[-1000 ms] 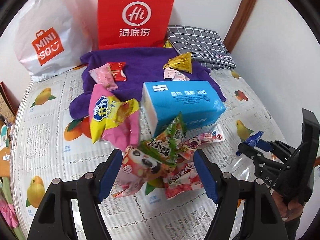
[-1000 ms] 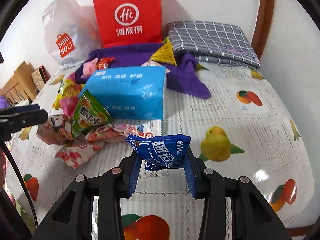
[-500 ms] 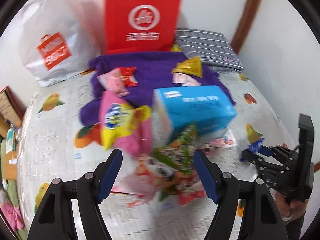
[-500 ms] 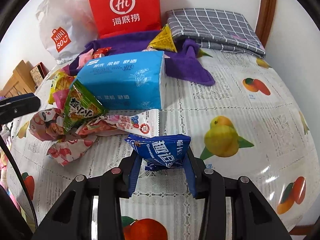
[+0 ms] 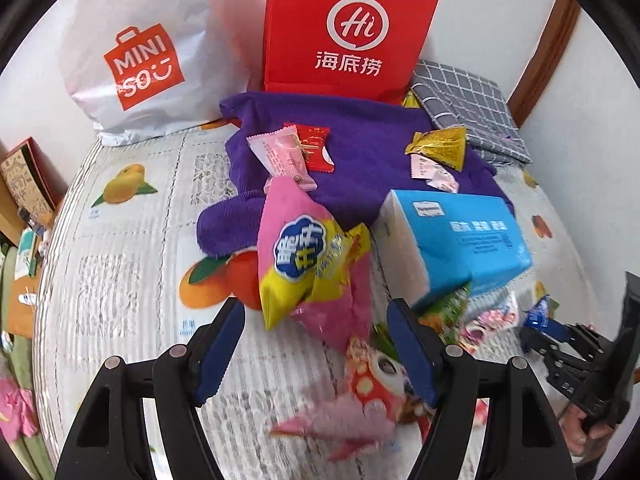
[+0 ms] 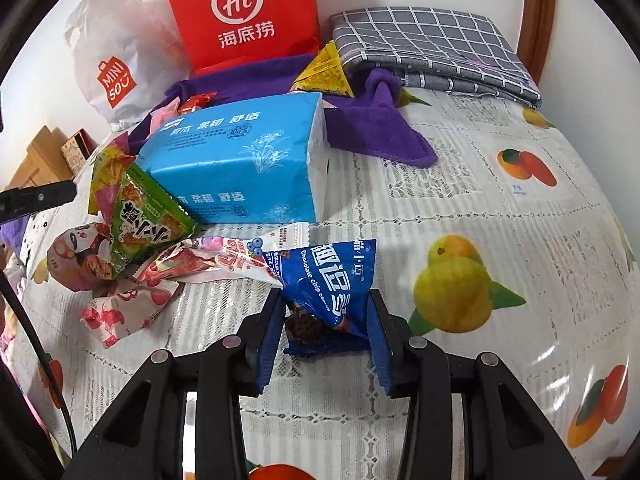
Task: Organize snacks
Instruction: 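Lift the blue packet with the right tool while the left tool grasps the pink-yellow chips bag, then carry the chips bag with the left tool while the right tool carries the blue packet to the towel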
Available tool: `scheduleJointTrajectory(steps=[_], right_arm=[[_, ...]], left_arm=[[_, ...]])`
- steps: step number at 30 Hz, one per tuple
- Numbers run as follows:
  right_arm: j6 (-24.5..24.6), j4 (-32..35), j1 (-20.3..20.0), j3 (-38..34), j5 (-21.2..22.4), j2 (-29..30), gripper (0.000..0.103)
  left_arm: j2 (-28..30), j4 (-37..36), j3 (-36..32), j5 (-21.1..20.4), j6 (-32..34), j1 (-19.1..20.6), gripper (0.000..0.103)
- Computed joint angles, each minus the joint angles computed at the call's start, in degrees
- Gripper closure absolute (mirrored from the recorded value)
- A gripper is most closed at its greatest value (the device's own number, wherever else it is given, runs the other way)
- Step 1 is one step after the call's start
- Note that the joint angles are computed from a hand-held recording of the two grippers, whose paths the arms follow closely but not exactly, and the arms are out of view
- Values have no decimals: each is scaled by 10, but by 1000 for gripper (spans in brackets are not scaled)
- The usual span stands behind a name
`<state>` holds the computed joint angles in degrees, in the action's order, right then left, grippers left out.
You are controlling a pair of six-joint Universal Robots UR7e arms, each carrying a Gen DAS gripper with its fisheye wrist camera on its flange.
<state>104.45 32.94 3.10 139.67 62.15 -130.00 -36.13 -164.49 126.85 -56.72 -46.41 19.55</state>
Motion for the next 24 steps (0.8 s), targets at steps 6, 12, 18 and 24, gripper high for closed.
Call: scheduleJointTrajectory(steps=[6,12,18,24], right_arm=[[28,-19,40,-19,29,36,62],[50,-54,94,-27,74,56,58],[73,-82,125,-27,94,67,59],[65,-50,78,-18,54,42,60]], left_arm=[[35,24,-43,17,22,27,32],[55,1,-54,12,35,43,53],[45,-31,-34,7,38,38,59],[11,-32,-3,17,9,16,59]])
